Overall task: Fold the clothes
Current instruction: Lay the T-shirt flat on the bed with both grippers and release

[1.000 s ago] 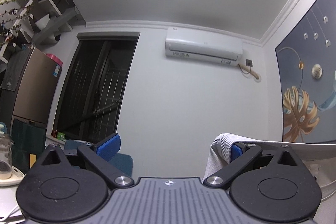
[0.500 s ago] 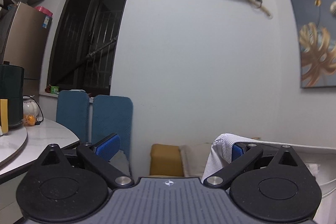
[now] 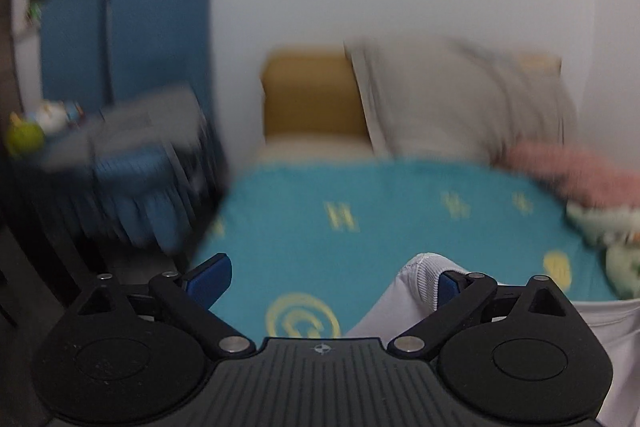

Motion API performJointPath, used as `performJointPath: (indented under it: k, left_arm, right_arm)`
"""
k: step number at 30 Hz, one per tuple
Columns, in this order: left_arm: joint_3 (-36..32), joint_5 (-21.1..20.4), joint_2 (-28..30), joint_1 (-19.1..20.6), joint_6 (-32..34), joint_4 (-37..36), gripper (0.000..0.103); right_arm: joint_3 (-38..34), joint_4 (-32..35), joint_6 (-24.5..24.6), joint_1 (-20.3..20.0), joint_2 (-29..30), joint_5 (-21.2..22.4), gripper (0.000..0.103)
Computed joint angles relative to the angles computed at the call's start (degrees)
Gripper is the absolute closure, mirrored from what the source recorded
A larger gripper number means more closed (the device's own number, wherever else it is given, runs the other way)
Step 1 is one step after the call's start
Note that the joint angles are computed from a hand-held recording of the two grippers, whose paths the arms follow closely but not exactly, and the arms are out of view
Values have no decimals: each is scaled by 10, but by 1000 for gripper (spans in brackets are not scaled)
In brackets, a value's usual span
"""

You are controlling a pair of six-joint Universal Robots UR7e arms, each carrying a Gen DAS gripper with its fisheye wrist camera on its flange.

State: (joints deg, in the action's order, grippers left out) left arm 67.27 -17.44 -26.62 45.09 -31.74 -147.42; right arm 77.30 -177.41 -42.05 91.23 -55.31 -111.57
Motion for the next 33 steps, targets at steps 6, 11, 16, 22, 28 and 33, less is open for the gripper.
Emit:
performJointPath:
  k: [6,11,16,22,28,33]
  left_arm:
    - [-20,-141,-24,53,-137,178,5]
    - [-10,-191,-55,48,-126,224,0]
    - [61,-167,-95,9,-162,246,0]
    - [272,-110,-193,-83,-224,144,0]
    - [407,-53,-272,-220,-409,282,1]
    - [441,-80,-331,-297,-603,430,3]
  right_arm:
    - [-64,207,56,-12,32,-31,14]
    - [-82,347,156,-10,0,20,14]
    - [5,300,176,1,-71,29,14]
    - [190,191,142,8,-221,39,14]
    - [330,193,156,9,-385,59,14]
    - [394,249,194,-7,-509,101,14]
